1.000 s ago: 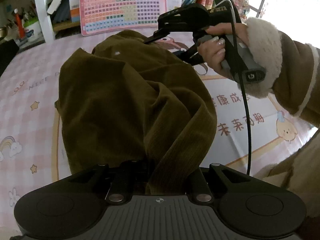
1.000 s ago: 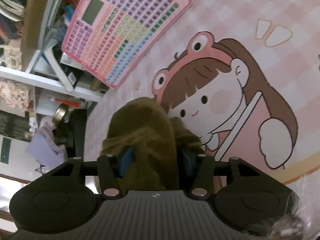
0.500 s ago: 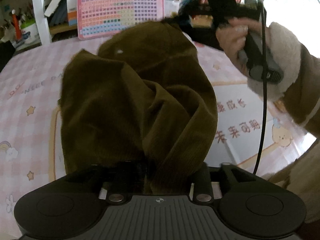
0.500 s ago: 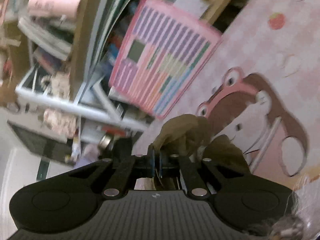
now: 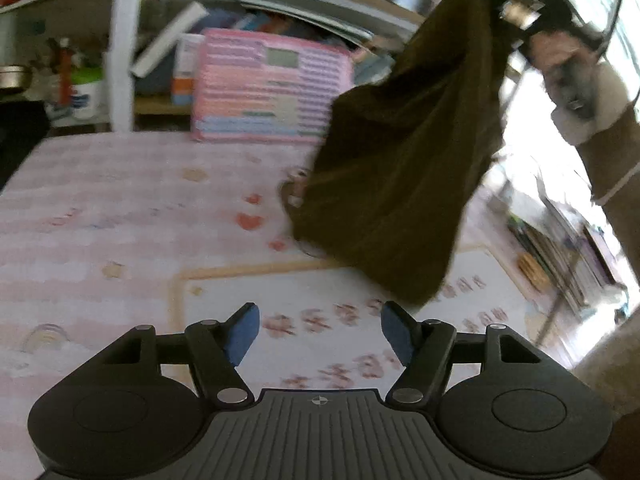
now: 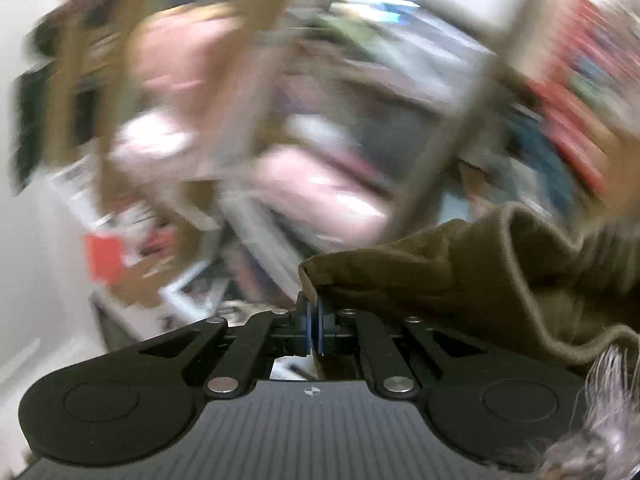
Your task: Fold clothes
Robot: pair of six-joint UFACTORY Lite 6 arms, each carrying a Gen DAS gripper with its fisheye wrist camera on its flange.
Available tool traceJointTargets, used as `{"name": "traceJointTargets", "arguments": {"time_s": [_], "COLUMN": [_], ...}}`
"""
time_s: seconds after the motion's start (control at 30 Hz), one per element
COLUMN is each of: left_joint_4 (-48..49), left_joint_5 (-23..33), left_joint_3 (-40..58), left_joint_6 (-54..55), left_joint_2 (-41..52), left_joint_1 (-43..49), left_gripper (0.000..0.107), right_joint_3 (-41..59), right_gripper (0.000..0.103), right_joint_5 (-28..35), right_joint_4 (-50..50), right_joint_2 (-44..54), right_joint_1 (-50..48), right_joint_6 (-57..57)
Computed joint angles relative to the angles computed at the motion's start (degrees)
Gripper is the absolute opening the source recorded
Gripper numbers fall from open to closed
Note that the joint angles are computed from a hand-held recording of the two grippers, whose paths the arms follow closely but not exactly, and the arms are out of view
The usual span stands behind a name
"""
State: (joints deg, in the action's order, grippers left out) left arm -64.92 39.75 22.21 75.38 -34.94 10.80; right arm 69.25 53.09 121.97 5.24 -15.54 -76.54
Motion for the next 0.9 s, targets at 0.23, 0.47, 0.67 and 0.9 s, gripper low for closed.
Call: {"name": "traceJointTargets", "arguments": {"time_s": [0.23,0.47,0.67,0.9], "left_joint_4": [-6.26,-4.67,-6.06,-13.98], "left_joint_5": [10.67,14.44,13.96,7.20], "left_joint_3": [6.66,15.02,21.86,28.62], "left_joint_6": [19.41,27.05,29.67,33.17], "left_joint_2": [14.78,28.43,37.41,44.62], "left_joint_1": [20.39,31.38,32.84,25.89], "left_gripper": [0.069,0.069,0.069,0.068], "right_joint_3": [10.97,4.74,14.69,11.84], "right_gripper": [0.004,0.004,0.004,0.027], "right_joint_5": [-11.32,-30.46,-29.84,-31.04], "right_joint_4": [-24.06,-37.95,-46.62,-40.67], "right_joint_2": [3.75,21.86,32.67,30.93], "right_joint_1": [24.08,49.41,56.79,59.52], "right_joint_6": [4.72,22.35,36.36,33.11]}}
